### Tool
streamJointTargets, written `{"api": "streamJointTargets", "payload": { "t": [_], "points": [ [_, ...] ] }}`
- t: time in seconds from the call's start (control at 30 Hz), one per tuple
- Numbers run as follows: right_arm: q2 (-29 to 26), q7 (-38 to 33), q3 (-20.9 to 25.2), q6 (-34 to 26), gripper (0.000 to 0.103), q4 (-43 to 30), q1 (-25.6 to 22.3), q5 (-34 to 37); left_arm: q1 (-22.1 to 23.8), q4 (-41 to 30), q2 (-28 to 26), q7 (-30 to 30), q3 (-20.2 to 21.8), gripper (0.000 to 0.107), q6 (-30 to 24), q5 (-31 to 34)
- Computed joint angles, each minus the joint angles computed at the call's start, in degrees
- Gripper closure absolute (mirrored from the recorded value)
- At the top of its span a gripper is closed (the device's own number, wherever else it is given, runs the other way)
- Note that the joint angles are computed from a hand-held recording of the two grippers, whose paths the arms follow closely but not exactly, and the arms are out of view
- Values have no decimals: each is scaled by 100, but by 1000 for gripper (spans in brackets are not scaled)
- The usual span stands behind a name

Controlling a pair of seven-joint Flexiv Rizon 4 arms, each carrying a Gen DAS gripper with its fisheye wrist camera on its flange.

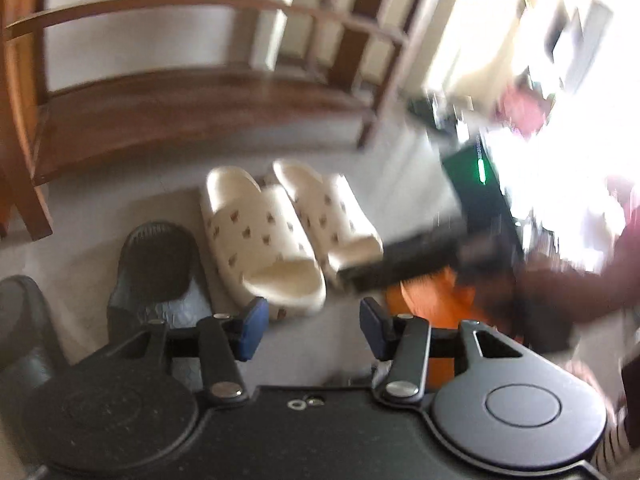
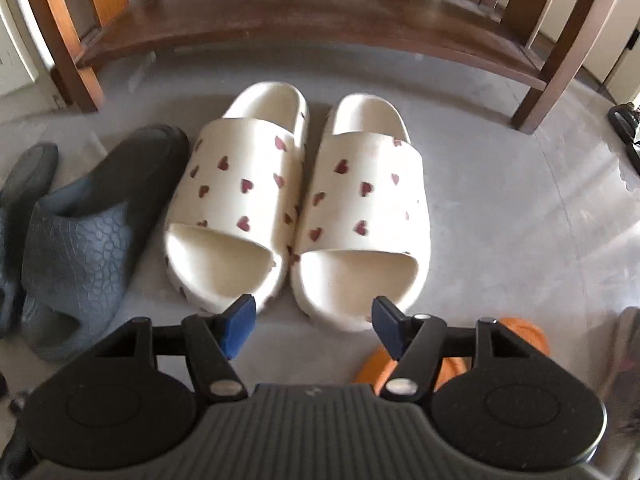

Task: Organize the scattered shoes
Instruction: 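Grasp both white heart-print slides together with the right gripper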

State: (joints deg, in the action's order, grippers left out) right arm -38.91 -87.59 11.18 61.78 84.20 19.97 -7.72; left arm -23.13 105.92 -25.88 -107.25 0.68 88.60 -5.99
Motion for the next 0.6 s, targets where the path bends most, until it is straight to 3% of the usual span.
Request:
{"api": "streamJointTargets", "payload": {
  "t": [0.1,0.17,0.27,0.43,0.6],
  "points": [
    [-201,555,5,571,35,6,46,369,197,161,-146,-146,-288,56,497,-227],
    [-347,957,-242,798,35,-25,247,239,355,200,-164,-53,-488,56,480,-348],
    [-583,1386,-295,715,35,-247,340,80,235,228,-144,-14,-322,56,454,-367],
    [-938,1142,-442,1326,34,-356,438,-499,150,367,-172,-120,-239,55,676,-487],
    [-1215,688,-256,1790,34,-450,256,-697,4,394,-209,-241,-105,54,705,-587]
  ]
}}
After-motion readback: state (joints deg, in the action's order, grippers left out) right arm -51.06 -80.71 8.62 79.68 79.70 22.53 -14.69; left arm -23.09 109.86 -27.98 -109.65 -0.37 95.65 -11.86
